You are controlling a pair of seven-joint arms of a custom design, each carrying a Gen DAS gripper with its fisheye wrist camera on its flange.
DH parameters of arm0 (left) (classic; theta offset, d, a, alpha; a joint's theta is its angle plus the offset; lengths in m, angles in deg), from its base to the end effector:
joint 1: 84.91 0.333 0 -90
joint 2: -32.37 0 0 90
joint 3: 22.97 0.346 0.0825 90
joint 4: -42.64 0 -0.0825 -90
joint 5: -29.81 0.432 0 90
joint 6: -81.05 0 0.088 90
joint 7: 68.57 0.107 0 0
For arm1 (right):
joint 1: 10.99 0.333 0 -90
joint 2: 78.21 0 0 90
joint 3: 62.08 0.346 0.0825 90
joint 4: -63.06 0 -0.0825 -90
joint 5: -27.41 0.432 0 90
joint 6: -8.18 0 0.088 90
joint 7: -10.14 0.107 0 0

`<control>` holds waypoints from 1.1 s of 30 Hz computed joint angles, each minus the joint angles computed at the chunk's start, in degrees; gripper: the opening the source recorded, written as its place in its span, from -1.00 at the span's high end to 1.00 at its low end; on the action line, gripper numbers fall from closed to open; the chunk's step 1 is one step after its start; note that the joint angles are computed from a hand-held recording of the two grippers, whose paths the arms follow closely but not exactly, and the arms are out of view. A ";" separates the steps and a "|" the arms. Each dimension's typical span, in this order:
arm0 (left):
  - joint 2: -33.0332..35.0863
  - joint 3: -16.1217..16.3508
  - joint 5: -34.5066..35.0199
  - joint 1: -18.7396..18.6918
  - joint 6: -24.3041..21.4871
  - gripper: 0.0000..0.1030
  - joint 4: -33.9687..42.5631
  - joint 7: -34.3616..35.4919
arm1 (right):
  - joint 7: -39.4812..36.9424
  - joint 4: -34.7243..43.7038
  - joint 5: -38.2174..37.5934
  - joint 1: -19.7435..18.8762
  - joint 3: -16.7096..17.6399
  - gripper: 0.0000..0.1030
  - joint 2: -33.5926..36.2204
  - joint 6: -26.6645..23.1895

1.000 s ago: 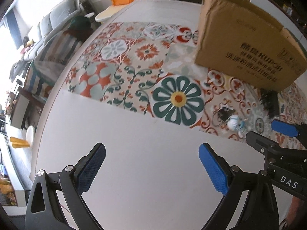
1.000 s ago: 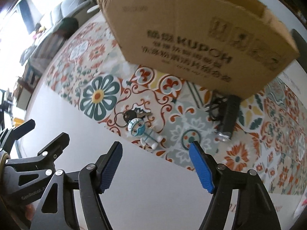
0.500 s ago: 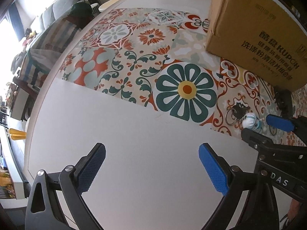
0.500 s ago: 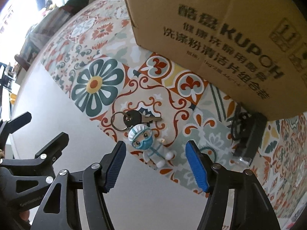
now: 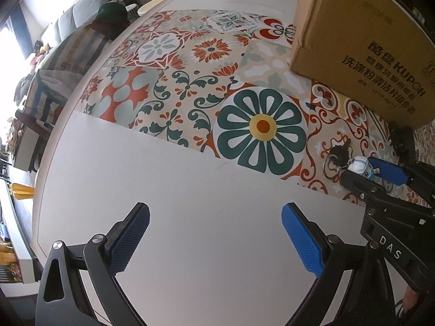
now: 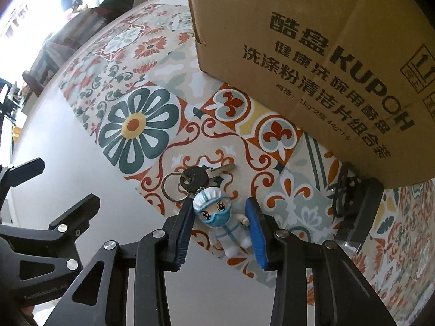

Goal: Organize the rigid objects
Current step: 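Grasp the doctor figurine keychain with the right gripper and lift it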

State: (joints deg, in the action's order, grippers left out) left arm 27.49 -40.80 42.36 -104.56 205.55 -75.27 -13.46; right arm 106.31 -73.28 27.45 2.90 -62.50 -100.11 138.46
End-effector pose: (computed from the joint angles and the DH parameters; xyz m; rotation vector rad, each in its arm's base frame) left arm 0.4719 -0.3561 0.5029 -1.8793 2.1923 -0.2299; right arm 0.4754 0.1137 0.5023 -2.1805 1.9194 -0.2288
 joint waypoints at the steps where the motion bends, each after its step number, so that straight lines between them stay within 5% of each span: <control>1: -0.17 0.03 -0.13 -0.01 0.29 -0.93 -0.09 0.15 | -0.22 -0.26 0.58 0.04 -0.34 0.25 -0.48 0.00; 15: -1.79 -0.61 -1.76 -0.38 4.17 -0.93 0.48 4.30 | 4.99 -5.14 3.69 -1.12 -1.70 0.25 -10.51 0.53; 33: 2.81 -2.05 -5.50 -4.63 10.60 -0.93 6.81 15.24 | 19.19 -11.95 -3.60 -7.36 -2.13 0.25 -26.73 -0.45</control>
